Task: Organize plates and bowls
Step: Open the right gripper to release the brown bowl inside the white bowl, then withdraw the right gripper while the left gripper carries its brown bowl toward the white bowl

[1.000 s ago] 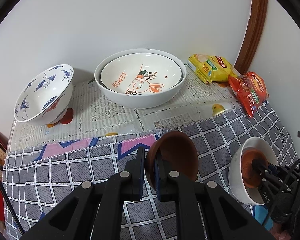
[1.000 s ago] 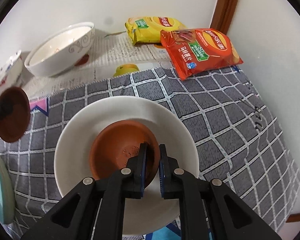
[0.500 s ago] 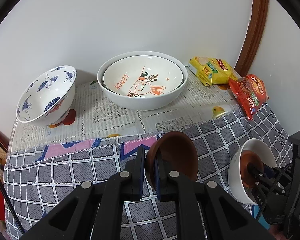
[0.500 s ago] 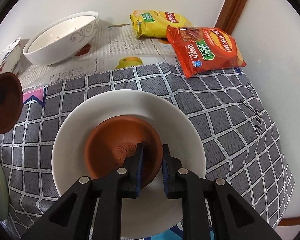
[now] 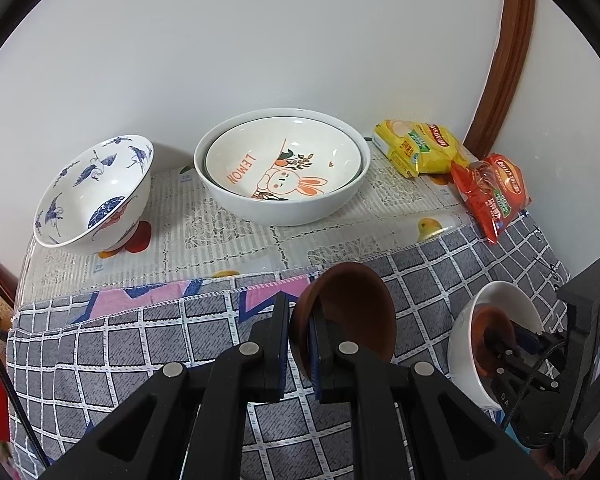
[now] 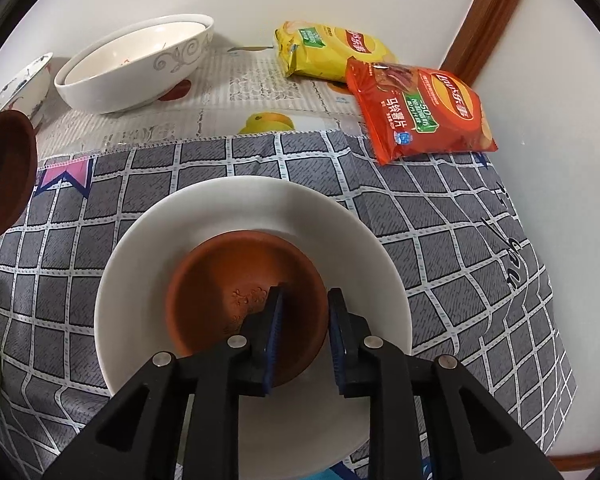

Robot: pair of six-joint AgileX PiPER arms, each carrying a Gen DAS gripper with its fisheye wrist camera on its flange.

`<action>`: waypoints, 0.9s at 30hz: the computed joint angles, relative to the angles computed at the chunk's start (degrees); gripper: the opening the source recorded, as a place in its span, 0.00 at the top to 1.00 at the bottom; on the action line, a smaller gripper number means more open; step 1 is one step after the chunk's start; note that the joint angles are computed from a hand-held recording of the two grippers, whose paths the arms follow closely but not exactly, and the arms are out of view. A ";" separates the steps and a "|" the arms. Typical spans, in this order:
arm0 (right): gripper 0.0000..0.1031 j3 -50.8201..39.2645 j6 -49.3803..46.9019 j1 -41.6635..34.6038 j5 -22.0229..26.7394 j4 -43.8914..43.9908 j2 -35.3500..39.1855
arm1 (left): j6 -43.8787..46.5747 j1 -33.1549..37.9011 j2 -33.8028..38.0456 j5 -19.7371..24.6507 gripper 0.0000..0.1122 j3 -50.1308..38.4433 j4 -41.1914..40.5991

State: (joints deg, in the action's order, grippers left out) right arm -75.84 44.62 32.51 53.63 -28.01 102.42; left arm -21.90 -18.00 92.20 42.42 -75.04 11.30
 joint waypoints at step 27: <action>0.70 14.14 15.39 5.57 -0.34 -3.70 -25.34 | 4.37 -2.77 -4.77 0.13 0.92 0.24 -5.41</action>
